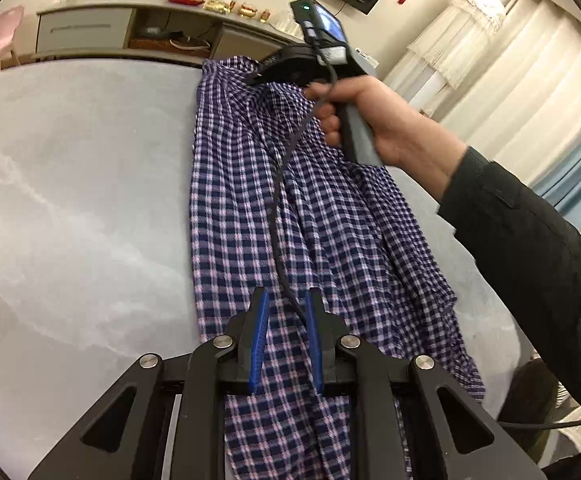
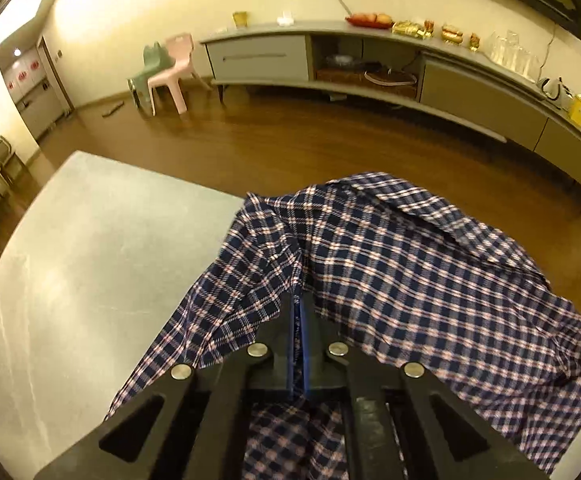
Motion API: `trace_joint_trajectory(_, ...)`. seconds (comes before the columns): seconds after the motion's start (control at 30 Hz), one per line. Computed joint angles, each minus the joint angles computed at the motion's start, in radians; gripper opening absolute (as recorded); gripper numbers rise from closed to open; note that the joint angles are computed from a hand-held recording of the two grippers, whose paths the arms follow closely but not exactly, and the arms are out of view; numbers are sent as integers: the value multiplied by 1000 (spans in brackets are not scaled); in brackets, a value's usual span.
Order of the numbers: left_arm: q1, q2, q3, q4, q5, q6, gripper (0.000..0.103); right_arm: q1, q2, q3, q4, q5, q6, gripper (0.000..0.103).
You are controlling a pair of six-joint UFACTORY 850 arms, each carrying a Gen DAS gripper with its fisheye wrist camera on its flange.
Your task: Fold clothes
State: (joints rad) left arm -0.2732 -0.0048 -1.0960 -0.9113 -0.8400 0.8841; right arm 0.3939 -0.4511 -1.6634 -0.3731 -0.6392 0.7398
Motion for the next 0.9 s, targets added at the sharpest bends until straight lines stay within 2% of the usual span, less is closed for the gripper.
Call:
trace_joint_trajectory(0.03,-10,-11,-8,16,21,-6,18,4,13,15,-40,4,38,3)
trace_joint_trajectory(0.13,-37,-33,-20,101,49,-66,18,29,34,33,-191,-55,206,3)
trace_joint_trajectory(0.23,-58,-64,-20,177,82,-117,17,22,-46,-44,-113,-173,103,3)
trace_joint_trajectory(0.33,-63,-61,-22,193,87,-139,17,24,-69,-90,-112,-223,61,4)
trace_joint_trajectory(0.37,-58,-68,-23,192,83,-138,17,26,-54,-84,-132,-206,92,4)
trace_joint_trajectory(0.43,-59,-69,-20,213,74,-147,17,30,-26,-74,-173,-160,157,11)
trace_joint_trajectory(0.47,-67,-63,-14,227,79,-161,17,34,-24,-80,-182,-143,162,19)
trace_joint_trajectory(0.5,-67,-59,-16,241,69,-181,17,36,-23,-90,-181,-127,154,20)
trace_joint_trajectory(0.6,-53,-48,-14,239,24,-206,17,27,-120,-198,-47,-190,-20,20)
trace_joint_trajectory(0.73,-49,-44,-18,239,-13,-201,17,12,-210,-283,6,-237,-101,20)
trace_joint_trajectory(0.83,-13,-31,-21,171,-65,-178,17,1,-152,-225,9,-184,-48,20)
trace_joint_trajectory(0.9,-10,-13,-17,127,-64,-147,17,11,-32,-83,-12,-91,22,20)
